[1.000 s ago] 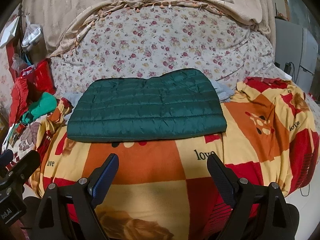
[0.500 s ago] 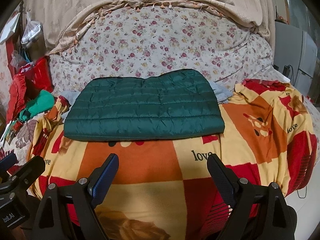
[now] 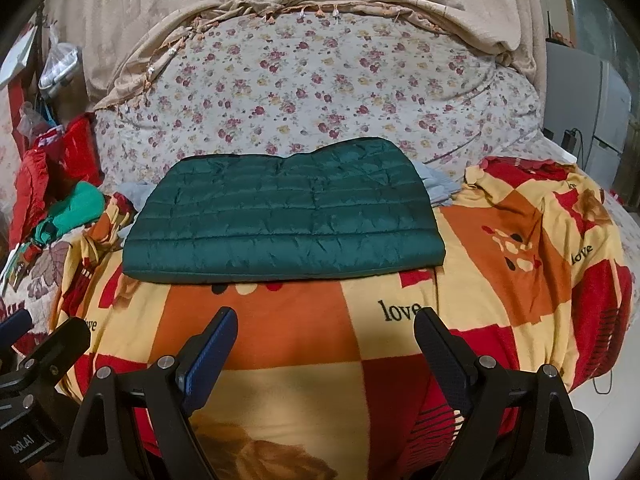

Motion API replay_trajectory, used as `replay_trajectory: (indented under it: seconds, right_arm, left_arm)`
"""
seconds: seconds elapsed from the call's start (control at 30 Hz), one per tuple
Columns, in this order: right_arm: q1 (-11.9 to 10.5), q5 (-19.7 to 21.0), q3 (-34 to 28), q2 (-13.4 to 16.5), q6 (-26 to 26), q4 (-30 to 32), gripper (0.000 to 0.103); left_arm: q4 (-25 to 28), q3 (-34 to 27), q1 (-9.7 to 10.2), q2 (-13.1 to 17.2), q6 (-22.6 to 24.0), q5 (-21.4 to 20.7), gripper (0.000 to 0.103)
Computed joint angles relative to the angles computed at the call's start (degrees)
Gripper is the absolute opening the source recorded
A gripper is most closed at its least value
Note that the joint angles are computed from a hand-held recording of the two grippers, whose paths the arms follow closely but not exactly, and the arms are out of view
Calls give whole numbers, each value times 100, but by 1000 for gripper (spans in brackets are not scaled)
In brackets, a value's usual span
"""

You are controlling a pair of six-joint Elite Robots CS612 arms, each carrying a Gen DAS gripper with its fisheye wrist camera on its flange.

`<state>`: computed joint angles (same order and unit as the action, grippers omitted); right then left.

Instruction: Fold large clothes

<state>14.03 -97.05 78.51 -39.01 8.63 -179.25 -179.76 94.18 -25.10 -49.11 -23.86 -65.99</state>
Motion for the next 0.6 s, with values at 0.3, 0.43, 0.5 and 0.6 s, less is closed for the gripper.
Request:
replay_trajectory:
  seconds: [0.3,0.43,0.5,0.6]
  right_arm:
    - [4,-2,-14,9,2,11,88]
    - [1,6,-18,11,-5,13,88]
    - [-3,11,-14,9,-8,8,88]
    - [-3,10,-16,9,-7,13,88]
  left_arm:
    - [34,-16,-11,7,-1,28,103]
    - [58,-33,10,30,27,-37,103]
    - [55,-36,20,42,49,-64,103]
    - [43,-34,23,46,61,-76,103]
